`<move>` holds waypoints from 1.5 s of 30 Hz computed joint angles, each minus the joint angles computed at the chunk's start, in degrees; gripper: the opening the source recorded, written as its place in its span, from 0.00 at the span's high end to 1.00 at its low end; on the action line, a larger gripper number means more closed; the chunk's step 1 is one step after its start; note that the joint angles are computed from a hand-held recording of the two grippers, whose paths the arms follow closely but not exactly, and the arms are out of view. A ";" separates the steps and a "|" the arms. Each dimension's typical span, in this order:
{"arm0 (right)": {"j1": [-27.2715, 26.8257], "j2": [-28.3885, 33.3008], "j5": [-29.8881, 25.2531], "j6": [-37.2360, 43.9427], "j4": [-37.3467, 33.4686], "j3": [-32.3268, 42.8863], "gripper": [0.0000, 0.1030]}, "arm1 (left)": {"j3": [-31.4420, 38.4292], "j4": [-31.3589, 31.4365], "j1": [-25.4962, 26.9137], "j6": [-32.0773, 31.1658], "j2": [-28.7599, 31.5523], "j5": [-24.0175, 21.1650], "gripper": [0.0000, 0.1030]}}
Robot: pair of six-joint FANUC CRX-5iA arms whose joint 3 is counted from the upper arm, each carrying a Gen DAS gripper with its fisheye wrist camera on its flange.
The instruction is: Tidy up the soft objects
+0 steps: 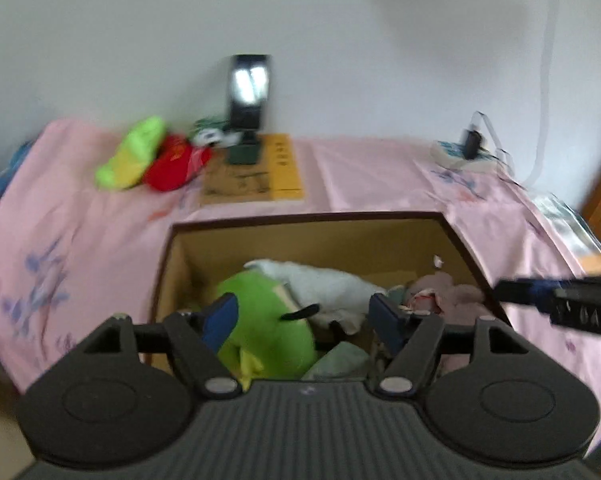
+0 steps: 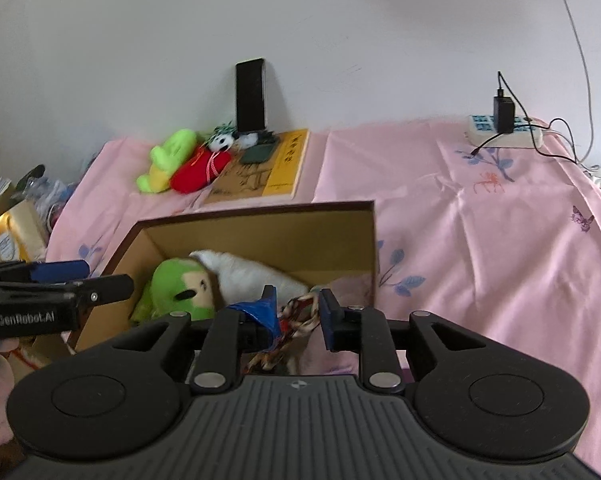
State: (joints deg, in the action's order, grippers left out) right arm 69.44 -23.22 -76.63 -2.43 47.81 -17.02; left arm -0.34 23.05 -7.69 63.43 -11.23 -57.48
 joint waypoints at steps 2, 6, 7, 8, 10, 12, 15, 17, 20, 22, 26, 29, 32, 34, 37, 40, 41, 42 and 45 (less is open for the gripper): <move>0.52 0.24 -0.57 0.62 -0.81 0.69 0.94 | 1.44 -8.60 -2.60 8.55 -1.34 1.25 0.30; 1.79 0.42 -2.66 1.82 -3.02 2.28 0.93 | 5.97 -20.92 -8.06 21.76 -1.40 -2.83 0.30; 2.21 0.11 -2.94 1.96 -3.46 2.37 0.93 | 7.34 -23.12 -9.57 23.86 -0.87 -4.87 0.30; 2.72 -0.33 -3.40 2.46 -4.22 2.53 0.93 | 7.72 -24.65 -10.81 25.57 -0.94 -5.93 0.30; 4.07 -1.15 -5.04 3.38 -5.69 3.05 0.92 | 8.17 -27.11 -13.41 28.42 -1.27 -7.47 0.30; 6.25 -2.59 -6.78 2.76 -5.44 2.35 0.92 | 8.62 -29.61 -16.33 31.27 -1.47 -8.94 0.30; 9.57 -4.75 -10.14 1.11 -5.06 1.20 0.91 | 9.65 -34.33 -21.42 35.85 -1.43 -11.07 0.30; 11.59 -5.96 -12.26 -0.19 -4.95 0.45 0.91 | 10.01 -36.84 -24.50 37.95 -1.29 -12.19 0.30; 14.54 -7.62 -15.43 -2.24 -5.10 -0.68 0.90 | 10.19 -38.83 -27.86 40.39 -1.11 -13.62 0.30; 16.69 -8.91 -17.29 -3.99 -5.13 -1.58 0.90 | 10.62 -40.33 -30.15 42.06 -0.76 -15.00 0.30; 19.71 -9.95 -22.30 -6.29 -6.08 -2.11 0.89 | 11.39 -41.62 -33.09 43.87 0.16 -16.91 0.30; 22.06 -10.96 -26.17 -9.04 -6.31 -2.67 0.89 | 12.16 -42.46 -34.99 44.84 0.85 -18.29 0.30; 23.83 -12.03 -29.18 -11.52 -7.01 -3.08 0.88 | 12.70 -42.73 -36.40 45.15 1.41 -19.29 0.30; 24.52 -12.40 -30.34 -12.85 -7.59 -3.32 0.88 | 13.06 -43.38 -37.03 45.86 1.71 -19.92 0.30; 24.88 -13.12 -29.36 -12.62 -8.07 -3.63 0.87 | 13.69 -44.56 -37.12 46.91 2.10 -20.88 0.30; 24.01 -12.38 -27.51 -11.00 -7.14 -3.28 0.87 | 13.91 -43.64 -35.38 46.62 2.07 -20.56 0.30; 23.36 -11.98 -26.57 -10.25 -6.88 -3.06 0.87 | 13.97 -43.66 -34.80 46.43 2.04 -20.28 0.30; 22.28 -11.42 -25.16 -9.05 -6.71 -2.74 0.86 | 14.03 -43.87 -34.24 46.23 2.02 -20.02 0.30; 18.50 -9.16 -21.37 -5.37 -6.69 -1.36 0.86 | 13.49 -42.98 -31.42 44.90 1.53 -18.55 0.30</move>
